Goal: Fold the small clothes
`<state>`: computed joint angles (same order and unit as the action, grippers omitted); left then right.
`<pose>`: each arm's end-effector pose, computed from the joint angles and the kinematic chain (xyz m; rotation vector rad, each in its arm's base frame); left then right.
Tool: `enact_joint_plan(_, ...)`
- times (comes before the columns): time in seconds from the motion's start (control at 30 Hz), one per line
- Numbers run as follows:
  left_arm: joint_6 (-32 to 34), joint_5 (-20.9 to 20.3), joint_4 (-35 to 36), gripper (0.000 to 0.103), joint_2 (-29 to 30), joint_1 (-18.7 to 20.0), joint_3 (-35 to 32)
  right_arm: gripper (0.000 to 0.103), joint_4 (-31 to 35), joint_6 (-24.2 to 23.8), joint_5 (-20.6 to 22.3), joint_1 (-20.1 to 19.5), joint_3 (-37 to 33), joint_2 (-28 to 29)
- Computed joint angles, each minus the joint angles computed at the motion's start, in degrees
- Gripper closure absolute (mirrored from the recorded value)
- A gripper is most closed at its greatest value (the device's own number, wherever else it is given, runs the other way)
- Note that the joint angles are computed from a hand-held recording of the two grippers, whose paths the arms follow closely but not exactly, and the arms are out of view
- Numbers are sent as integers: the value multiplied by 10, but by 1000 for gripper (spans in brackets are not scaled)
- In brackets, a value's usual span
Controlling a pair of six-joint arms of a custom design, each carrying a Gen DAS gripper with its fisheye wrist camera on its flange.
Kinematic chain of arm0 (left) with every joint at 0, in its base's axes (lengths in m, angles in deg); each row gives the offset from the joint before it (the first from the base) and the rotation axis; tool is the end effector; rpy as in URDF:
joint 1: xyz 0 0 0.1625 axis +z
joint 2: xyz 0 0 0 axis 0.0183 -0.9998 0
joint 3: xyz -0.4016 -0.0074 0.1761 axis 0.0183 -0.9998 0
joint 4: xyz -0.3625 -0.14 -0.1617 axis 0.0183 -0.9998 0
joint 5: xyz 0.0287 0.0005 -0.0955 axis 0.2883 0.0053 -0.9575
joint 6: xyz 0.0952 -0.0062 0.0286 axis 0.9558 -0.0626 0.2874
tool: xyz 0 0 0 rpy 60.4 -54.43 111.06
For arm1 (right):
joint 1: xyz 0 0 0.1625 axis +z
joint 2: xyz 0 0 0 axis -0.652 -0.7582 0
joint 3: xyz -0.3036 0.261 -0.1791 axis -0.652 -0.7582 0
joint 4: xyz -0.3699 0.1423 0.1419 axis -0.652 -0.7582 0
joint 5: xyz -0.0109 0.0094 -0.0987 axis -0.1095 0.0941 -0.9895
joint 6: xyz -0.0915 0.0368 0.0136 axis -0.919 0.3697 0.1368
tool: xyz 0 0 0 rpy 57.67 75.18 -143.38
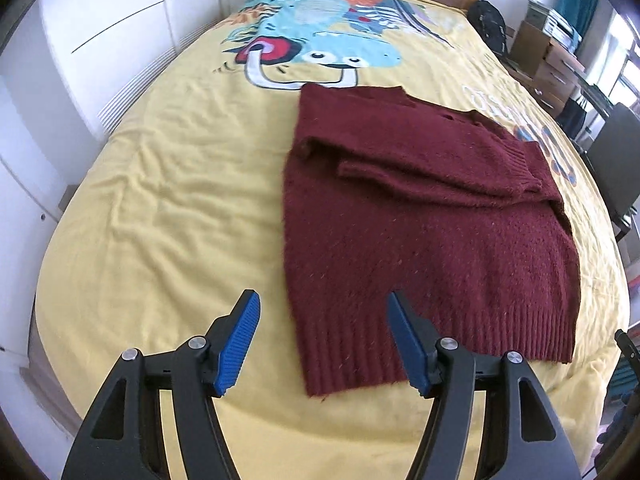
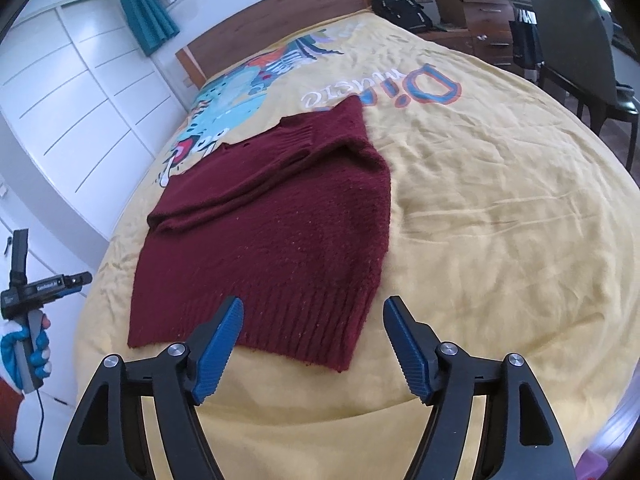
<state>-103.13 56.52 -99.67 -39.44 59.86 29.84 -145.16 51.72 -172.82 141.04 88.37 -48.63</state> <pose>-0.1412 -0.7075 0.4114 -0.3568 2.1585 -0.8286 0.2747 -0.8722 0.1659 0.7600 -2.7440 0.5630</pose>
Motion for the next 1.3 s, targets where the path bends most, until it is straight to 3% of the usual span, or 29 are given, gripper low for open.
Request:
enact_joint_plan(0.6, -84, -33, -9, 35, -57, -5, 89, 29, 24, -3, -14, -8, 2, -4)
enact_joint_plan(1.0, -85, -80, -31, 35, -39, 17, 90, 29, 79, 6, -31, -18, -51, 29)
enact_joint_plan(1.3, -86, -109, -61, 35, -33, 36, 95, 29, 143, 13, -50, -25, -130, 71)
